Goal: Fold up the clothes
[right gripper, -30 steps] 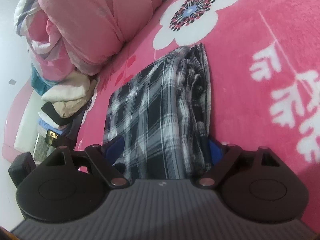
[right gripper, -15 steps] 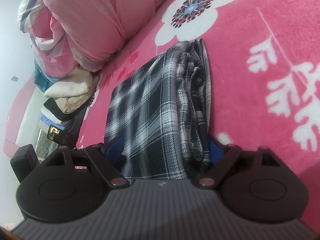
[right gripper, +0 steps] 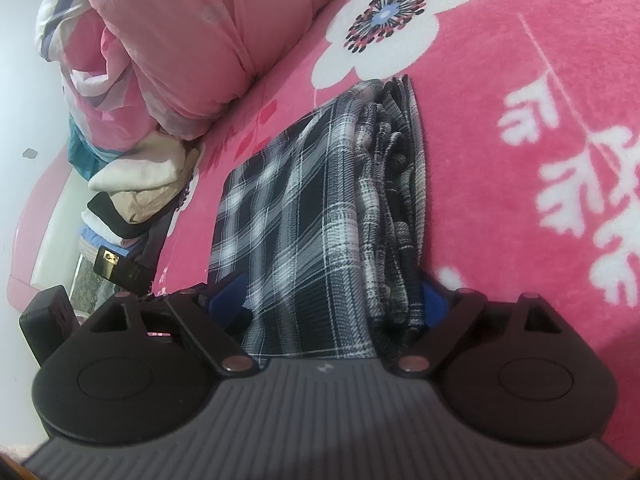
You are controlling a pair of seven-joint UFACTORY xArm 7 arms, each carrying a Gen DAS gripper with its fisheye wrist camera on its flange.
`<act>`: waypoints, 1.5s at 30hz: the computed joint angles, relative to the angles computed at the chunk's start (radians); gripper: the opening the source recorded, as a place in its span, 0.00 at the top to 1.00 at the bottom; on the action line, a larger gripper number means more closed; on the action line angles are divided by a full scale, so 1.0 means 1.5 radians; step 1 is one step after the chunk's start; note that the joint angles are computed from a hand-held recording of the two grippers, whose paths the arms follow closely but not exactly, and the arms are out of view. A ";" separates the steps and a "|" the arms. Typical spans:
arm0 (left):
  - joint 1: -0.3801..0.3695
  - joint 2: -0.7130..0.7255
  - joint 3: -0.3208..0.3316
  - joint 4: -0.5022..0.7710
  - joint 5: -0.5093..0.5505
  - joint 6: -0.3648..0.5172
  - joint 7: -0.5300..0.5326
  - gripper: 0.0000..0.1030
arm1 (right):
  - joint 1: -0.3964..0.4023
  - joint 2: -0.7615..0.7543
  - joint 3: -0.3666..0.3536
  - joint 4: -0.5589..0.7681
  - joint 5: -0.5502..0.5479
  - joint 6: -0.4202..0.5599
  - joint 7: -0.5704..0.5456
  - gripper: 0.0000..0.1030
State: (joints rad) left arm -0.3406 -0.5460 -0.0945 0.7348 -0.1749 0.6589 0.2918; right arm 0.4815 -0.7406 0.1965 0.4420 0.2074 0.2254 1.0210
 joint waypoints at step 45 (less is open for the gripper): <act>-0.003 0.065 0.202 -0.002 -0.564 0.131 0.440 0.27 | 0.031 -0.006 -0.020 -0.042 0.007 -0.082 -0.016 0.09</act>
State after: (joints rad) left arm -0.3444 -0.4487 0.2078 0.7325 -1.0210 0.8560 0.9526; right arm 0.5272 -0.7499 0.1667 0.3795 0.2177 0.1022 0.9976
